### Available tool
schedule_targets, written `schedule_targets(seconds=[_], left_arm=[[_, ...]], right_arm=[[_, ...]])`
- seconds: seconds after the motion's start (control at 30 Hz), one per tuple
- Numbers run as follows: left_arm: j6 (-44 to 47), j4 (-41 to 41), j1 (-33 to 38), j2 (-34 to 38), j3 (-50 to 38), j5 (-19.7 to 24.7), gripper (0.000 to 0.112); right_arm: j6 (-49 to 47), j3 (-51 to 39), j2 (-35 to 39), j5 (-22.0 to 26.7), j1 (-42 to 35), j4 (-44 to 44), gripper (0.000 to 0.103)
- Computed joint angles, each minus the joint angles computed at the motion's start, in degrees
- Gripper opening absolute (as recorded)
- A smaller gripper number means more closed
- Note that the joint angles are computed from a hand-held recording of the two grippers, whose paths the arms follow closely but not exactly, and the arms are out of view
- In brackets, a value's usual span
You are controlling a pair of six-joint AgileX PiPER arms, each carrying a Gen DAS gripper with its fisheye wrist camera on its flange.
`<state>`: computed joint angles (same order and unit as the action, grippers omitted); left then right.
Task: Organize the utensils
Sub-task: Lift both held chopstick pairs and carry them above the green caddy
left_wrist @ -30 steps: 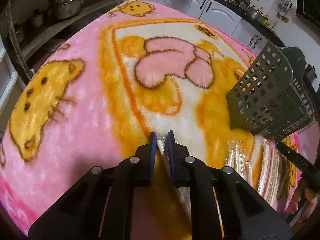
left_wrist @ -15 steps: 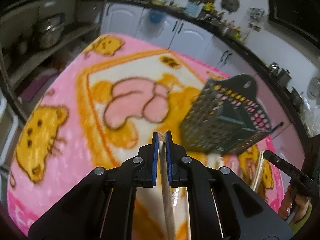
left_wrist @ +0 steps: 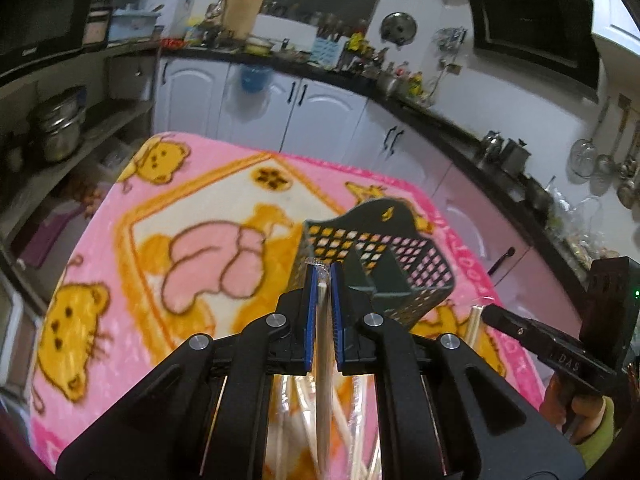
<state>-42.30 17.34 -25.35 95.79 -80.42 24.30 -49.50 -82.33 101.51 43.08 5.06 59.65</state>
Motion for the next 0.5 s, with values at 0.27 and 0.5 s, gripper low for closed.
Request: schedule_targets(seconds=[0.27, 0.5], left_arm=[[3.53, -1.25, -0.89, 1.10, -5.39, 0.75, 0.004], [4.74, 0.30, -1.84, 2.87, -12.03, 2.91, 0.004]], right_arm=[[-1.74, -1.47, -2.40, 0.05, 0.48, 1.47, 0.001], [-1.00, -5.01, -2.53, -0.26, 0.58, 1.27, 0.001]])
